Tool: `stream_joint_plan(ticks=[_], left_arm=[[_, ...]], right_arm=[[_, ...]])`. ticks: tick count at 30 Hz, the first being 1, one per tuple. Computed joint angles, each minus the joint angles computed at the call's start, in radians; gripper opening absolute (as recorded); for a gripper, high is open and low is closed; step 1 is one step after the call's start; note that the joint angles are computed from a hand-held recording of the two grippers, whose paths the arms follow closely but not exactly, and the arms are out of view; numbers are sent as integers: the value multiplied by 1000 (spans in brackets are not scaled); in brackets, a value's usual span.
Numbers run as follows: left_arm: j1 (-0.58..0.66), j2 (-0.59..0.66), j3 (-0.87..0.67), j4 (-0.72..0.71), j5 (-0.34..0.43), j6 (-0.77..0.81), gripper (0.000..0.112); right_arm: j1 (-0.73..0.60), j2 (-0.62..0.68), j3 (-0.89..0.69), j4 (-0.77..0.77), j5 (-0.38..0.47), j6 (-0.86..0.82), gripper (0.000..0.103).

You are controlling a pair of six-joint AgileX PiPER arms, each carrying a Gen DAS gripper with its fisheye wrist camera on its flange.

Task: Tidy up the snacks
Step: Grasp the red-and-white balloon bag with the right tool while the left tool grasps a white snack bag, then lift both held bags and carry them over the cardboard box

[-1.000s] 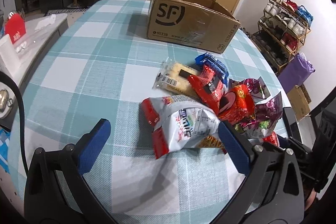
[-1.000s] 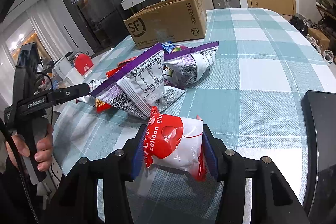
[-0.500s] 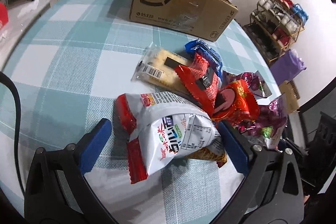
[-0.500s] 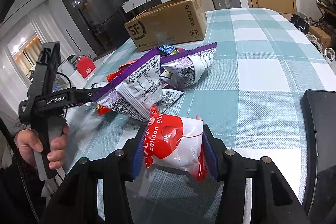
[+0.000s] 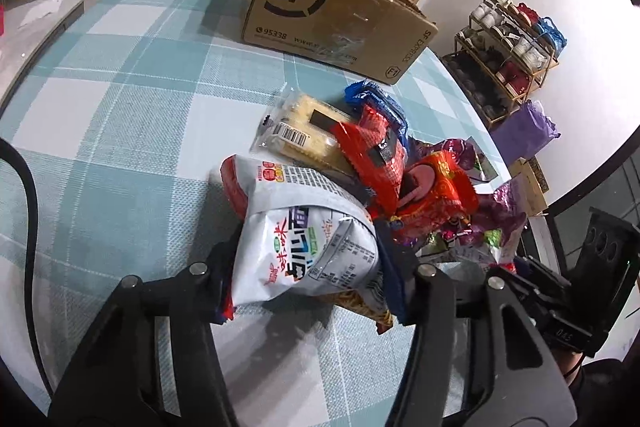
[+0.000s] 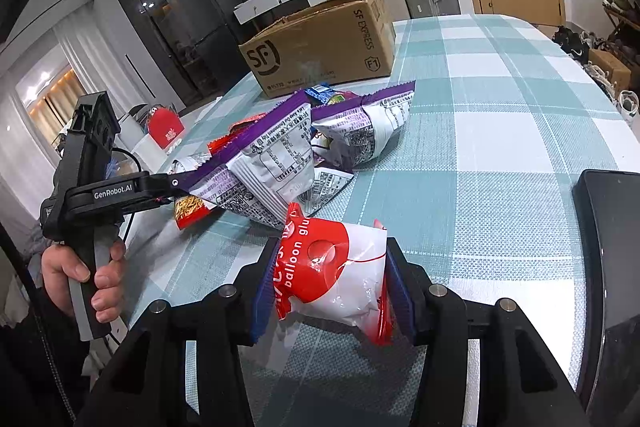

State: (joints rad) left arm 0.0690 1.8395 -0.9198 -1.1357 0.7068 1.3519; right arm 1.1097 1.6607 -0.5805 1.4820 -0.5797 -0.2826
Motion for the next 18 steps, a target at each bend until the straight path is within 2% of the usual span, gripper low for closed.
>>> stream_joint_plan(ticks=[8, 18], left_arm=[[62, -78, 59, -5, 35, 58, 53], [113, -183, 103, 56, 54, 43, 53]], right_arm=[[27, -26, -18, 87, -35, -90, 50], [78, -61, -52, 199, -104, -220, 50]])
